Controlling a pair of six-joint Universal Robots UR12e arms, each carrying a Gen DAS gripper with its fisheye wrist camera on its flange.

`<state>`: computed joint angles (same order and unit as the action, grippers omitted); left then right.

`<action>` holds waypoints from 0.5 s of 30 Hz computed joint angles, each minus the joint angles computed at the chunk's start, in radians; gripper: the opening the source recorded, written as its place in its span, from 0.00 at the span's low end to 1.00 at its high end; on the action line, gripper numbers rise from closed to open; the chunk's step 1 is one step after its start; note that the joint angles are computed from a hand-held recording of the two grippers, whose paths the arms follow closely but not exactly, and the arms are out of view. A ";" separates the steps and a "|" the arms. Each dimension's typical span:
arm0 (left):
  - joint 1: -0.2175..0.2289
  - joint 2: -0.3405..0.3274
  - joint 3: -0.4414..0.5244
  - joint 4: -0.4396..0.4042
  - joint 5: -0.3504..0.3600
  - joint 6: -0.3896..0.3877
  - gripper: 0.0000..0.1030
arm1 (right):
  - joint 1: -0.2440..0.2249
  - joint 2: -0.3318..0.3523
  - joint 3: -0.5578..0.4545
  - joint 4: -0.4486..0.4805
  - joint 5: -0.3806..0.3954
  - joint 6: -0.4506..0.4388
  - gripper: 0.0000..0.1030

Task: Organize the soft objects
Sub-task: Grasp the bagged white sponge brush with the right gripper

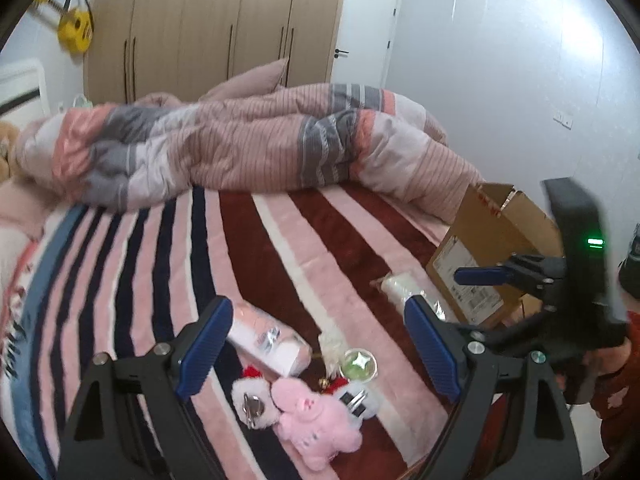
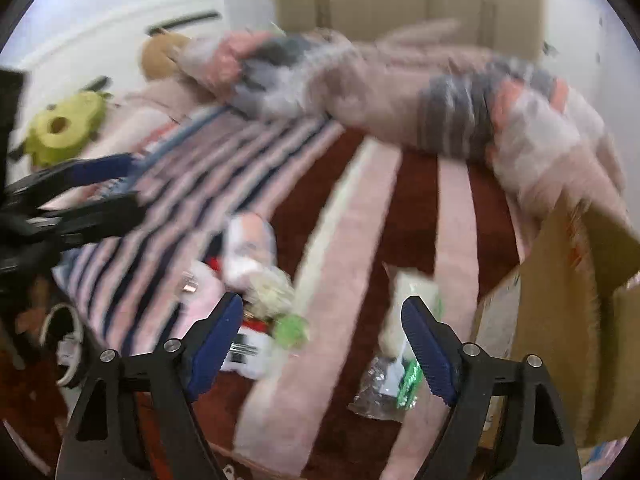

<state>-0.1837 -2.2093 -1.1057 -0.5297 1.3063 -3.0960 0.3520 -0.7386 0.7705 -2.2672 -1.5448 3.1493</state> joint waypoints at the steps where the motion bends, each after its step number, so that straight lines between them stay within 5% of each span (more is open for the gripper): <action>1: 0.004 -0.001 -0.010 0.006 -0.013 -0.006 0.83 | 0.001 0.013 -0.014 0.024 -0.034 0.018 0.73; 15: 0.021 -0.022 -0.031 0.027 -0.095 -0.033 0.83 | -0.001 0.134 -0.158 0.197 -0.223 0.075 0.55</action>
